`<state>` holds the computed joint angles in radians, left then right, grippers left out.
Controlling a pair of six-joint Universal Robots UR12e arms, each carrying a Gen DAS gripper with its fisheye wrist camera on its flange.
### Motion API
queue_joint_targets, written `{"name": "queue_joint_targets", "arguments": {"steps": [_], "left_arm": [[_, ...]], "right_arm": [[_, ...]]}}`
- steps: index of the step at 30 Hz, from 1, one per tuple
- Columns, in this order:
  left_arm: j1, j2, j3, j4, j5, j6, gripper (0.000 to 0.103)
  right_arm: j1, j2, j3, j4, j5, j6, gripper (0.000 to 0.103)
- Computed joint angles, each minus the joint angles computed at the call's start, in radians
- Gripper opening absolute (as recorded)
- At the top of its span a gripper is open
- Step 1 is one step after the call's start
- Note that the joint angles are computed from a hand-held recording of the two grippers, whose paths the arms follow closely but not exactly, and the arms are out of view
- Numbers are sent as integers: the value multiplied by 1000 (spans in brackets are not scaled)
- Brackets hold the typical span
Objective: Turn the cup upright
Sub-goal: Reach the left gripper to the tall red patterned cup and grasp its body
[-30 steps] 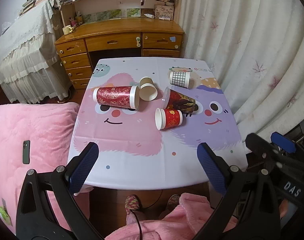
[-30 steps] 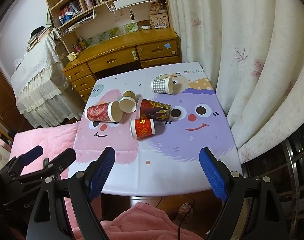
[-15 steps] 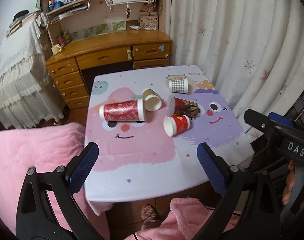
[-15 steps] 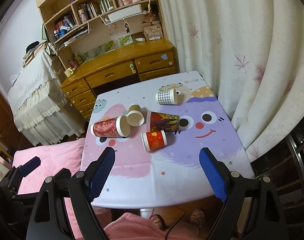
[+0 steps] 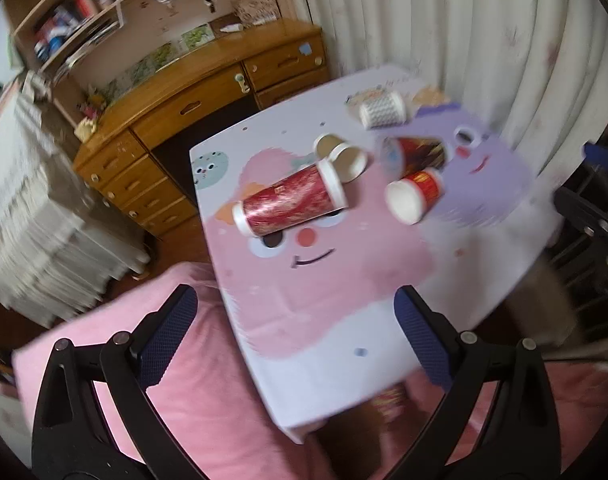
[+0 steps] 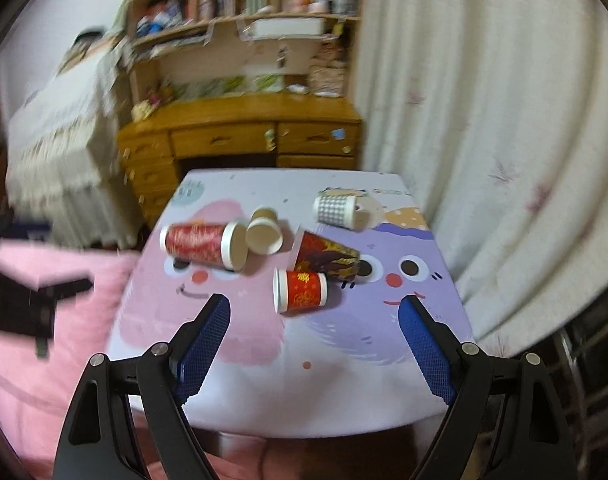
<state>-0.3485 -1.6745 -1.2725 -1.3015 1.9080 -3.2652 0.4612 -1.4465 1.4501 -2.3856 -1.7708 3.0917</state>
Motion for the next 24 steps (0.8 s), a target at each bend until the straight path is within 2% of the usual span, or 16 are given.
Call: {"name": "queue_joint_targets", "arguments": {"steps": [7, 9, 16, 19, 24], "left_arm": [[43, -125, 102, -53, 6, 218, 97], [53, -173, 143, -74, 5, 305, 97], [72, -291, 207, -89, 14, 568, 97], [73, -319, 199, -54, 26, 683, 97], [69, -351, 160, 83, 53, 908, 97]], "right_arm": [[-20, 97, -38, 5, 112, -150, 88], [-25, 132, -53, -5, 142, -184, 88], [-37, 253, -119, 23, 182, -277, 88], [-41, 291, -142, 66, 182, -295, 88], [-46, 345, -171, 108, 186, -319, 88]]}}
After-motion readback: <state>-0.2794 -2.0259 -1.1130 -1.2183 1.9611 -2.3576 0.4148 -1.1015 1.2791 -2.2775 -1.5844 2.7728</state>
